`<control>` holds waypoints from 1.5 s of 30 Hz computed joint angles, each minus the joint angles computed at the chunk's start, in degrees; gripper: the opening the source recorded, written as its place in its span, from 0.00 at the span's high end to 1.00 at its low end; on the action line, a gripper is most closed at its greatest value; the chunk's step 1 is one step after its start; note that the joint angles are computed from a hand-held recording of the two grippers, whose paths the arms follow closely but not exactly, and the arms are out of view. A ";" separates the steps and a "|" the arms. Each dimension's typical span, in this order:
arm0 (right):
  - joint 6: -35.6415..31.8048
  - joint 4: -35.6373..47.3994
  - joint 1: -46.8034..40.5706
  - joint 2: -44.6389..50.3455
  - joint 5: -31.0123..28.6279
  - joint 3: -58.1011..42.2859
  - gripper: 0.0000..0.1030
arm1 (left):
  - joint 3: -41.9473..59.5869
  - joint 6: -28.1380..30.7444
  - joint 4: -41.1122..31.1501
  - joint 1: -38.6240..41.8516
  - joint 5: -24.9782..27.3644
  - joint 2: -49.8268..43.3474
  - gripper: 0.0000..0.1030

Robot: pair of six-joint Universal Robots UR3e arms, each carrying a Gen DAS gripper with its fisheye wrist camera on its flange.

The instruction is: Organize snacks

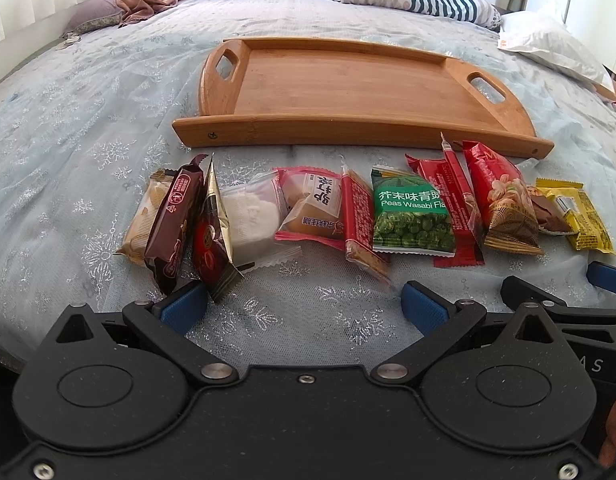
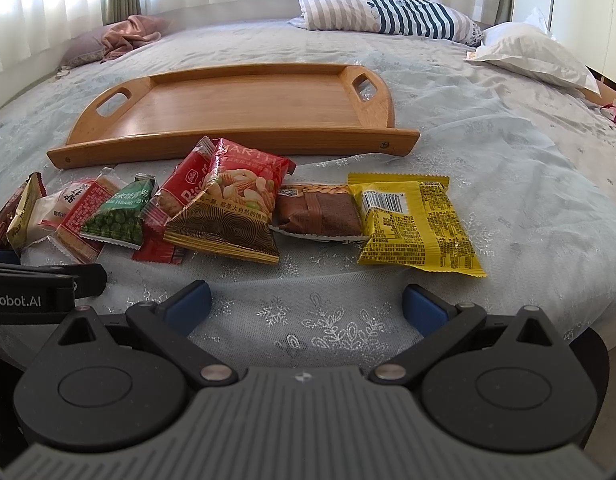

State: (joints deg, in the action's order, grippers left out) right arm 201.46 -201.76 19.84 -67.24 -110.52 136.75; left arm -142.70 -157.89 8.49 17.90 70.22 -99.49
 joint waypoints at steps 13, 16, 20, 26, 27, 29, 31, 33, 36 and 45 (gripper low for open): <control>0.28 -0.58 1.03 0.44 -1.01 0.00 0.00 | -0.22 -0.08 -0.16 -0.01 -0.02 0.54 0.00; 0.33 -0.23 1.08 0.26 -1.06 -0.15 0.00 | -0.30 -0.04 -0.01 0.01 -0.05 0.50 0.00; 0.25 -0.89 1.14 0.59 -1.26 -0.17 0.00 | -0.27 -0.08 -0.04 0.00 -0.06 0.54 0.00; -0.21 -1.84 1.01 0.58 -1.05 0.15 0.00 | -0.35 -0.01 0.15 0.03 -0.01 0.50 0.00; -0.19 -1.96 0.99 0.53 -1.03 0.20 0.00 | -0.32 0.00 0.12 0.02 0.02 0.53 0.00; -0.20 -2.16 1.13 0.48 -1.17 0.24 0.00 | -0.19 -0.06 -0.17 -0.06 0.10 0.88 0.00; -0.30 -2.20 1.55 0.41 -1.67 0.12 0.00 | -0.70 -0.01 0.36 0.16 -0.22 1.16 0.00; -0.34 -3.48 1.94 0.39 -1.98 0.50 0.02 | -0.75 0.35 0.21 0.40 -0.53 1.35 0.00; -0.55 -4.83 1.83 -0.49 -0.96 1.69 0.06 | 0.12 0.13 -2.25 0.01 0.08 2.55 0.00; -1.11 -10.39 2.91 -1.07 -3.26 4.07 0.28 | -2.48 3.35 -12.65 7.14 -7.76 13.68 0.36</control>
State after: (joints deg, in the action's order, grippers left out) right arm 200.35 -212.15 22.75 -68.32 -113.78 140.82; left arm -145.18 -154.54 -4.16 25.05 62.47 -85.81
